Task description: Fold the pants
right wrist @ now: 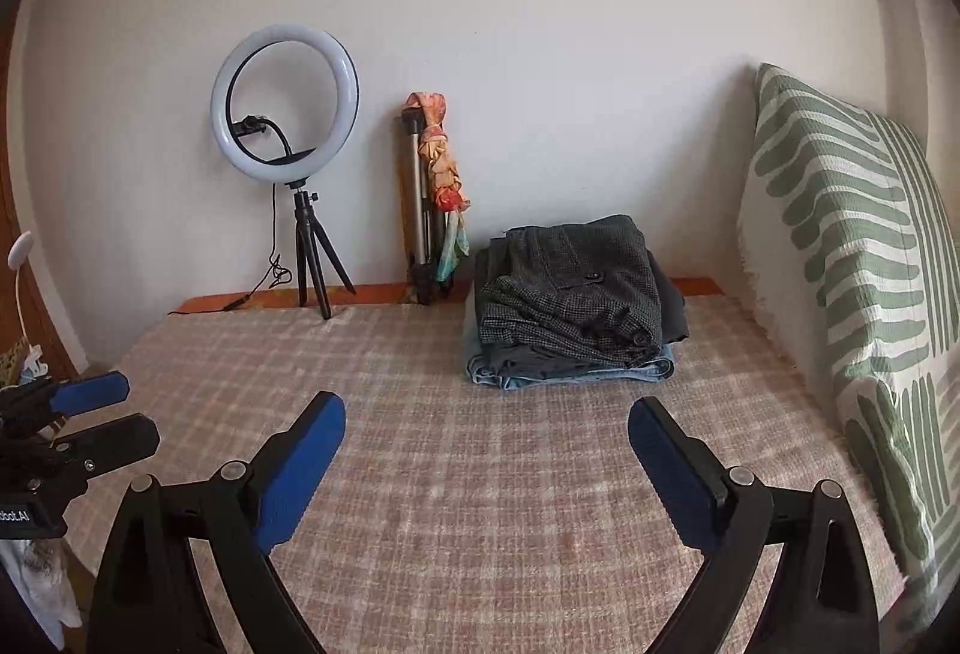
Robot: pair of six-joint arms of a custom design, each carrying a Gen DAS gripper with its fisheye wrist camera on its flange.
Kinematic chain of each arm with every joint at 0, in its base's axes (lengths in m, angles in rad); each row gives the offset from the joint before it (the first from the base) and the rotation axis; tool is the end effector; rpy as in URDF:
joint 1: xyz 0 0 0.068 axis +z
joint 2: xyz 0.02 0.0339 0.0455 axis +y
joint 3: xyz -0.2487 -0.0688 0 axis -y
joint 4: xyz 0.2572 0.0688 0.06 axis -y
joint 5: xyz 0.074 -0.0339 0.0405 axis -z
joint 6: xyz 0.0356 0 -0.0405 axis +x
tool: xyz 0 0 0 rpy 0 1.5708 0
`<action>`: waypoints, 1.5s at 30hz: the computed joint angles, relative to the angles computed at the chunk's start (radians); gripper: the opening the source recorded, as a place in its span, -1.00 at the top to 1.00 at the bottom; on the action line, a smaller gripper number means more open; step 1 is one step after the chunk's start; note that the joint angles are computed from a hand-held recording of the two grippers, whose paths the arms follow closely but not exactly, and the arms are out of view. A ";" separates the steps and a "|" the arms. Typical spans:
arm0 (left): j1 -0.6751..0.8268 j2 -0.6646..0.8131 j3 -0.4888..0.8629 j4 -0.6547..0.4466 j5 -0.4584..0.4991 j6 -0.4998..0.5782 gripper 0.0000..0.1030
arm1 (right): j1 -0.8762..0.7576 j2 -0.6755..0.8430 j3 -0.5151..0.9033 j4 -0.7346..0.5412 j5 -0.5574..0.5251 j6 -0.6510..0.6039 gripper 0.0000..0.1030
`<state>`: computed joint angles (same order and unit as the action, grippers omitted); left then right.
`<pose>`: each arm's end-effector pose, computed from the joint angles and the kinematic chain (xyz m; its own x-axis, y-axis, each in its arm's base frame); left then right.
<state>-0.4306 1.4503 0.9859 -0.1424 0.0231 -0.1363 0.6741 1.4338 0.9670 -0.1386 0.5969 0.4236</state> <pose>0.3059 -0.1414 0.2364 -0.5724 0.1135 -0.8121 0.3601 0.9245 -0.1247 0.2686 0.1890 0.2388 -0.4691 0.0604 -0.8811 0.0413 0.9981 0.0464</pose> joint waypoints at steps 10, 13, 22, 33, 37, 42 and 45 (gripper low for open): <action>0.010 0.013 -0.101 0.127 -0.085 -0.009 -0.69 | 0.018 0.095 -0.011 0.074 0.064 -0.018 -1.00; 0.017 0.043 -0.095 0.132 -0.110 0.008 -0.69 | 0.019 0.116 -0.016 0.111 0.066 -0.025 -1.00; 0.030 0.036 -0.144 0.176 -0.146 0.024 -0.70 | 0.029 0.179 -0.002 0.150 0.033 -0.029 -0.99; 0.036 0.028 -0.168 0.183 -0.137 0.025 -0.70 | 0.044 0.207 0.005 0.138 0.029 -0.028 -1.00; 0.042 0.036 -0.165 0.180 -0.126 0.007 -0.70 | 0.034 0.211 0.006 0.127 0.016 -0.018 -0.99; 0.035 0.034 -0.166 0.181 -0.141 0.003 -0.70 | 0.034 0.204 0.003 0.123 0.020 -0.013 -0.99; 0.026 0.034 -0.168 0.182 -0.150 0.009 -0.70 | 0.032 0.205 0.003 0.122 0.015 -0.008 -1.00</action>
